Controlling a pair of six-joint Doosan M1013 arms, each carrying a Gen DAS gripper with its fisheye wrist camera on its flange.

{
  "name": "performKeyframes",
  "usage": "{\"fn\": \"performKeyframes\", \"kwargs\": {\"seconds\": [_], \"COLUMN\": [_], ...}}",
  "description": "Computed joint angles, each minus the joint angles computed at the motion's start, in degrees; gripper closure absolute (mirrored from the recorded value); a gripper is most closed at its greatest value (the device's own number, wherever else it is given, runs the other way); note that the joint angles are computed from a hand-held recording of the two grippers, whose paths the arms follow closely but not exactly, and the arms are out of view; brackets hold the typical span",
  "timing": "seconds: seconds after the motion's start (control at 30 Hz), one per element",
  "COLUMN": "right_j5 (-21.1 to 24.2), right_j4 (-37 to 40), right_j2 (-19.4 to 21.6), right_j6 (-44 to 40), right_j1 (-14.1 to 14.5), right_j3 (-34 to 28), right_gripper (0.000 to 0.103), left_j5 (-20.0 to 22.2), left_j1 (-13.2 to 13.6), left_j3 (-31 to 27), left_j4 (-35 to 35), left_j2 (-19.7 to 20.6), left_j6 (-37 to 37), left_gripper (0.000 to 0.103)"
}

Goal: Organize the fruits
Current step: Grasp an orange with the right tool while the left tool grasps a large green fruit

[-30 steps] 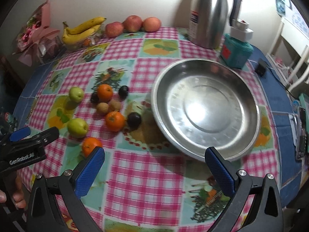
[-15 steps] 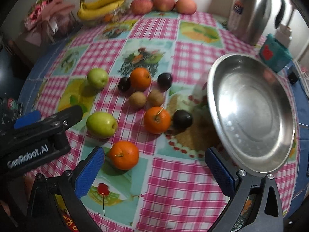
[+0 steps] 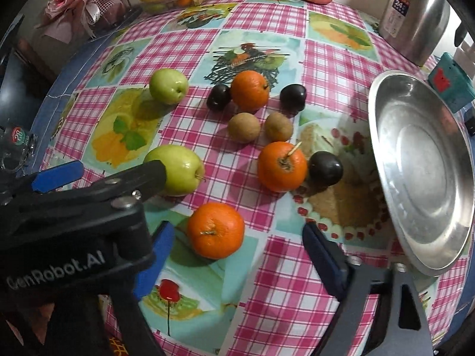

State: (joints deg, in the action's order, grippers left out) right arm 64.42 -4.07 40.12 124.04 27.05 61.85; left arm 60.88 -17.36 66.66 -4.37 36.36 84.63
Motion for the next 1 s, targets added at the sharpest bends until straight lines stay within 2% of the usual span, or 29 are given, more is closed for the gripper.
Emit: {"fn": "performKeyframes", "kwargs": {"seconds": [0.13,0.3,0.5,0.73,1.0], "right_j5": [0.62,-1.28,-2.27,-1.73,-0.44], "right_j4": [1.69,4.27,5.95,4.69,3.77], "right_j2": [0.79,0.63,0.41,-0.45,-1.46], "right_j6": [-0.87,-2.22,-1.97,1.12,2.83], "right_j1": [-0.01,-0.26,-0.55,-1.21,-1.75], "right_j3": [-1.0,-0.75,-0.64,0.15,1.46], "right_gripper": [0.043,0.061,0.061,0.061,0.061], "left_j5": [0.59,0.59,0.8,2.18,2.27], "left_j1": [0.14,0.18,0.03,-1.0,-1.81], "left_j3": [-0.14,-0.1,-0.6,-1.71,-2.09], "left_j4": [-1.7,-2.93,-5.16,-4.63,-3.81], "left_j2": [-0.03,-0.18,0.19,1.26,1.83], "left_j6": [0.78,2.02,4.28,6.56,8.11], "left_gripper": [0.008,0.011,0.013,0.022,0.043]}}
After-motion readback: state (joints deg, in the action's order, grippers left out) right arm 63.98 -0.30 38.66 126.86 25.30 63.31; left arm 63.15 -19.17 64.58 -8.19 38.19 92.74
